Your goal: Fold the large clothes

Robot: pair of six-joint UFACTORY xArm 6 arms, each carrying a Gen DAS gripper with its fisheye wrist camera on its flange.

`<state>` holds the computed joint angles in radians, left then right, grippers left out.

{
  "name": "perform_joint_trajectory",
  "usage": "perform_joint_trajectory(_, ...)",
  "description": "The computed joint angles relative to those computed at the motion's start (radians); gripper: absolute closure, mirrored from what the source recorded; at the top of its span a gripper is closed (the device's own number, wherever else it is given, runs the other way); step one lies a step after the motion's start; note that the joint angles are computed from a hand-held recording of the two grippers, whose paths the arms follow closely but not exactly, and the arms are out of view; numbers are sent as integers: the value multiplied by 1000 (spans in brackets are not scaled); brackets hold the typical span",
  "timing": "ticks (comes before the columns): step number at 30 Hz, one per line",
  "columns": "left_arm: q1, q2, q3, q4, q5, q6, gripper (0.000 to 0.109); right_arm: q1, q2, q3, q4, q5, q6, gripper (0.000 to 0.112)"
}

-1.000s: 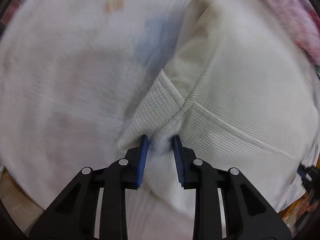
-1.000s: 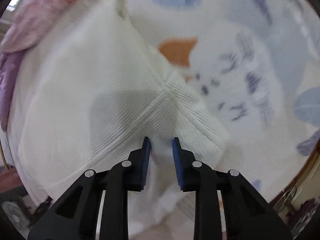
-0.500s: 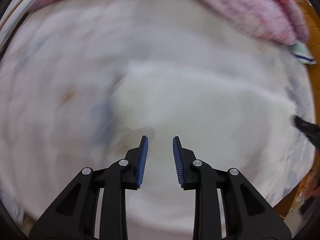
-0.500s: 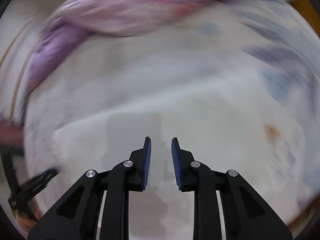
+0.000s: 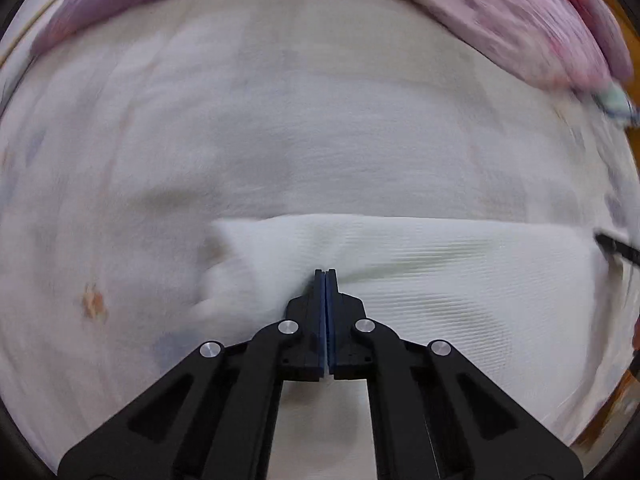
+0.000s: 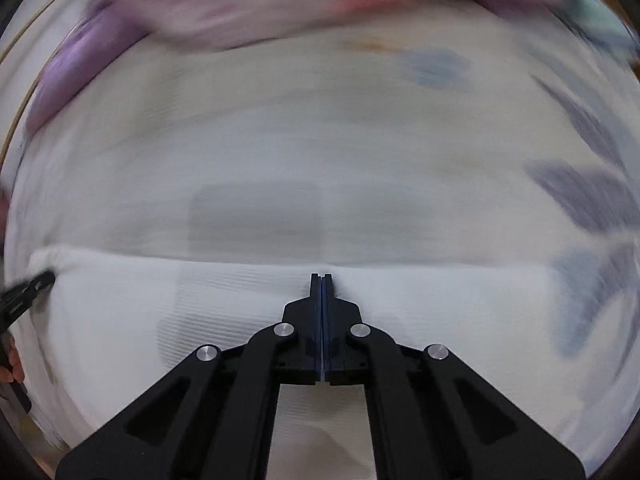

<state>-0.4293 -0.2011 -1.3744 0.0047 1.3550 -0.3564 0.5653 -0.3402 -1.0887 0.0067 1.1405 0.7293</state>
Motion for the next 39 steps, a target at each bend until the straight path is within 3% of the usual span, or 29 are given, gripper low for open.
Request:
perform_joint_trajectory(2,-4,16,1,9,-19,-9,105,-51,-55,33,-47,61,-2,112)
perform_joint_trajectory(4,-25,19,32,43,-55,-36,106,-91,-99,107,-13,-6,17,112)
perform_joint_trajectory(6,-30,-9,65,52,-80,-56,106,-79,-62,105,-41,-12,7,112)
perform_joint_trajectory(9,-23,10,-41,48,58,-68,106,-84,-41,23,-43,84,69,112)
perform_joint_trajectory(10,-42,4,-74,88,96,-70,106,-65,-33,-41,-72,161,112,112)
perform_joint_trajectory(12,-55,1,-112,98,134,-74,106,-40,-32,-95,-73,214,132,109)
perform_joint_trajectory(14,-36,-49,-56,37,188,-126,106,-4,-23,-104,-63,318,148,109)
perform_joint_trajectory(17,-44,-184,72,5,224,-181,106,38,-139,34,25,316,256,112)
perform_joint_trajectory(19,-75,-296,155,-28,286,-232,106,98,-196,54,32,383,296,112)
perform_joint_trajectory(20,-112,-348,199,-38,360,-284,106,131,-220,65,50,419,320,112)
perform_joint_trajectory(22,-163,-464,299,-65,391,-378,106,218,-312,151,108,467,430,111)
perform_joint_trajectory(25,-237,-516,343,-50,399,-444,106,323,-443,308,158,412,581,112)
perform_joint_trajectory(27,-241,-451,273,-49,425,-427,105,311,-405,245,186,437,615,106)
perform_joint_trajectory(28,-255,-429,238,-51,398,-414,105,338,-410,229,184,422,625,106)
perform_joint_trajectory(31,-322,-376,187,-138,258,-344,105,429,-255,88,198,292,458,106)
perform_joint_trajectory(35,-437,-302,230,-302,142,-364,105,512,-123,113,432,-30,347,106)
perform_joint_trajectory(37,-499,-302,287,-377,86,-387,109,537,-61,125,509,-55,302,109)
perform_joint_trajectory(39,-534,-305,319,-366,74,-358,106,580,-111,213,529,-100,336,112)
